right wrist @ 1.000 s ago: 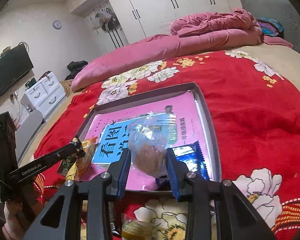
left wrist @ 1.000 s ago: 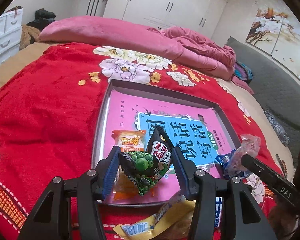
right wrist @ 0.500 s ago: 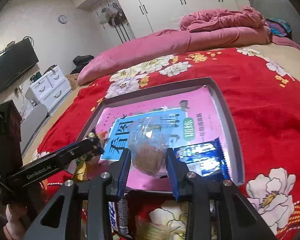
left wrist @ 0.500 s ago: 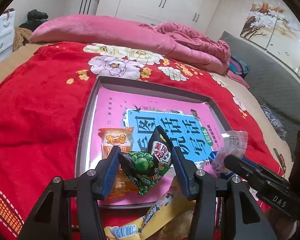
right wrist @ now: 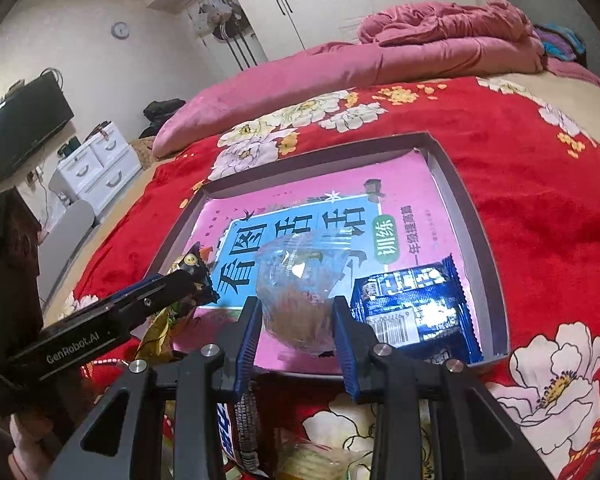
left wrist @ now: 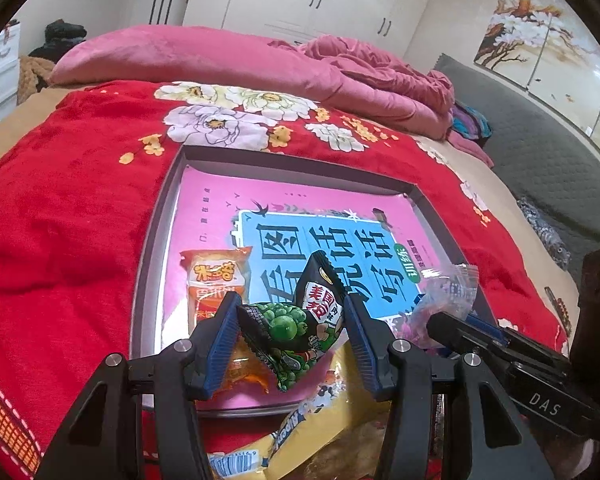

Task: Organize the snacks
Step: 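Carry both bags over the tray and lower them onto the book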

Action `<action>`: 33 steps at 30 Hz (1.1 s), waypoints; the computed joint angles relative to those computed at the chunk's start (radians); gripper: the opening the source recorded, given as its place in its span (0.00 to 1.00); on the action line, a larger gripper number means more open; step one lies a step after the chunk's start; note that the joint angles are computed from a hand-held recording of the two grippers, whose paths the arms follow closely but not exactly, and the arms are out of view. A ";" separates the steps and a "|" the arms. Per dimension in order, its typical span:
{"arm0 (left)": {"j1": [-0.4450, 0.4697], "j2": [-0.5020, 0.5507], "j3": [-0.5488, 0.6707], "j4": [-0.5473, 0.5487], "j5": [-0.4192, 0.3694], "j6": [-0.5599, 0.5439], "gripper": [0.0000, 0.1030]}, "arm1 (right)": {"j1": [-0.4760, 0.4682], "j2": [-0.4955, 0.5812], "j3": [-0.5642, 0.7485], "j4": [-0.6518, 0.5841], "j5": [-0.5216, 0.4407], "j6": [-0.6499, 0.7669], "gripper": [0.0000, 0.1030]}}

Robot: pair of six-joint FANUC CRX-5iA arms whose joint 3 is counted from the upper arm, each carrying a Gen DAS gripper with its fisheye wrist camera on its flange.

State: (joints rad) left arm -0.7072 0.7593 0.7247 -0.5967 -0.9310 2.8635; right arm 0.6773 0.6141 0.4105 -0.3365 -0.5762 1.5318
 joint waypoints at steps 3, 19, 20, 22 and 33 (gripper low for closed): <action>0.002 0.004 0.004 0.009 0.002 -0.006 0.53 | 0.001 0.003 -0.001 0.023 -0.005 -0.014 0.36; 0.010 0.016 0.014 0.036 0.000 -0.026 0.53 | 0.002 0.003 -0.011 0.061 -0.005 -0.052 0.36; 0.010 0.016 0.015 0.036 -0.002 -0.028 0.53 | 0.001 0.003 -0.010 0.058 -0.007 -0.049 0.36; 0.010 0.018 0.018 0.039 -0.005 -0.033 0.53 | 0.001 0.004 -0.008 0.058 -0.009 -0.048 0.36; 0.013 0.030 0.034 0.056 -0.009 -0.062 0.53 | 0.002 -0.002 -0.018 0.071 -0.005 -0.055 0.36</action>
